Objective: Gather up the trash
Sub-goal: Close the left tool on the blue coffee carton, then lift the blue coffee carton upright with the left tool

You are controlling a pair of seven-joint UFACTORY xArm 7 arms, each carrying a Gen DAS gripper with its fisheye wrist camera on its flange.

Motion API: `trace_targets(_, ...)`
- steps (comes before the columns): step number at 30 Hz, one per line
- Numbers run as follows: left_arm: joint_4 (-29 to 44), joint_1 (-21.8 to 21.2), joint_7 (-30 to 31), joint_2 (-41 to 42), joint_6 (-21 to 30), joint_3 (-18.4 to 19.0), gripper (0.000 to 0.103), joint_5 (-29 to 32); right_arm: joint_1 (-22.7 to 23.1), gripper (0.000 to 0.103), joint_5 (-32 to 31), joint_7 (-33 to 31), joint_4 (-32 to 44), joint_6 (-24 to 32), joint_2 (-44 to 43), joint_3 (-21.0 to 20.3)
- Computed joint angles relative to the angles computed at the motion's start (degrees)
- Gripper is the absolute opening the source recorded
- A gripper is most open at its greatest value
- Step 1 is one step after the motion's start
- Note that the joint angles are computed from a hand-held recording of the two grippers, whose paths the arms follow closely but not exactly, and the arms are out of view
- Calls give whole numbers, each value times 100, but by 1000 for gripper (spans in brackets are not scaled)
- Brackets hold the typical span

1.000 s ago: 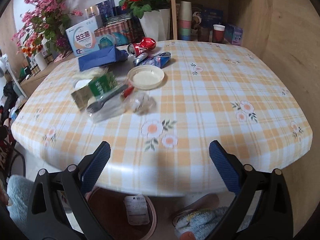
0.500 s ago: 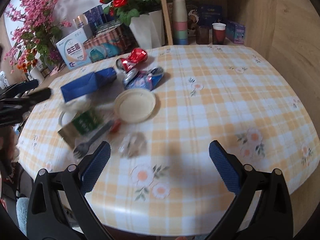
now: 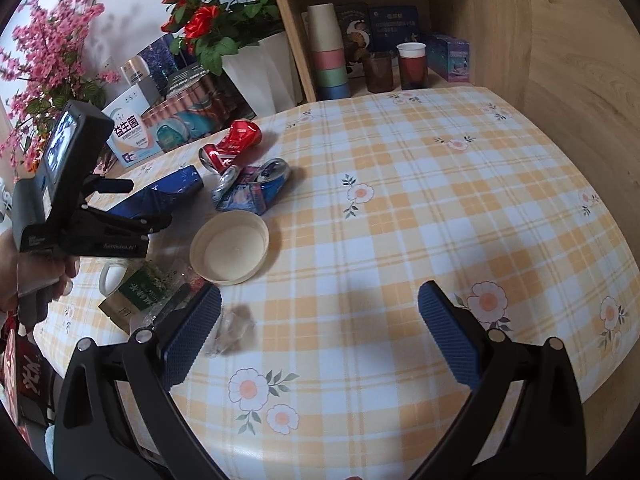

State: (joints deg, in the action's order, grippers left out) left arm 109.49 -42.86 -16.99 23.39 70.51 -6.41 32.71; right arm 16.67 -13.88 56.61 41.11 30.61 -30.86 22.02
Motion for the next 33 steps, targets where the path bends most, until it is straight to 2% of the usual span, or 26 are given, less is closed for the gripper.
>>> trace_targets(6, 670, -264, 495, 566, 674, 201, 81, 325, 21, 97, 77, 27, -53, -23, -10, -62)
trace_targets(7, 705, -294, 571, 600, 713, 219, 77, 351, 24, 97, 78, 11, -49, -28, -6, -68)
trace_targets(9, 757, -300, 672, 615, 735, 216, 51, 276, 20, 97, 68, -9, -54, -47, -14, -71)
trace_targets(10, 697, -272, 696, 544, 644, 207, 49, 229, 9, 97, 58, -11, -51, -50, -15, -66)
trace_targets(17, 46, 334, 304, -321, -323, 52, 42, -481, -26, 97, 16, -29, 71, 17, 67, -36)
trace_targets(24, -1660, 1450, -585, -1741, -2086, -126, 42, -1740, 5, 97, -105, -132, 449, 1, 444, -5)
trace_targets(28, -2803, 1965, -950, -2584, -3026, -170, 42, -2412, 183, 97, -13, -462, 727, -132, 779, -177)
trace_targets(30, -3228, 2164, -1028, -2930, -3269, -180, 41, -2748, 277, 97, 78, -681, 932, -128, 967, -266)
trace_targets(33, -3891, 2338, -822, -3477, -3568, -94, 41, -3483, 218, 97, -149, -752, 1298, 94, 1182, -184)
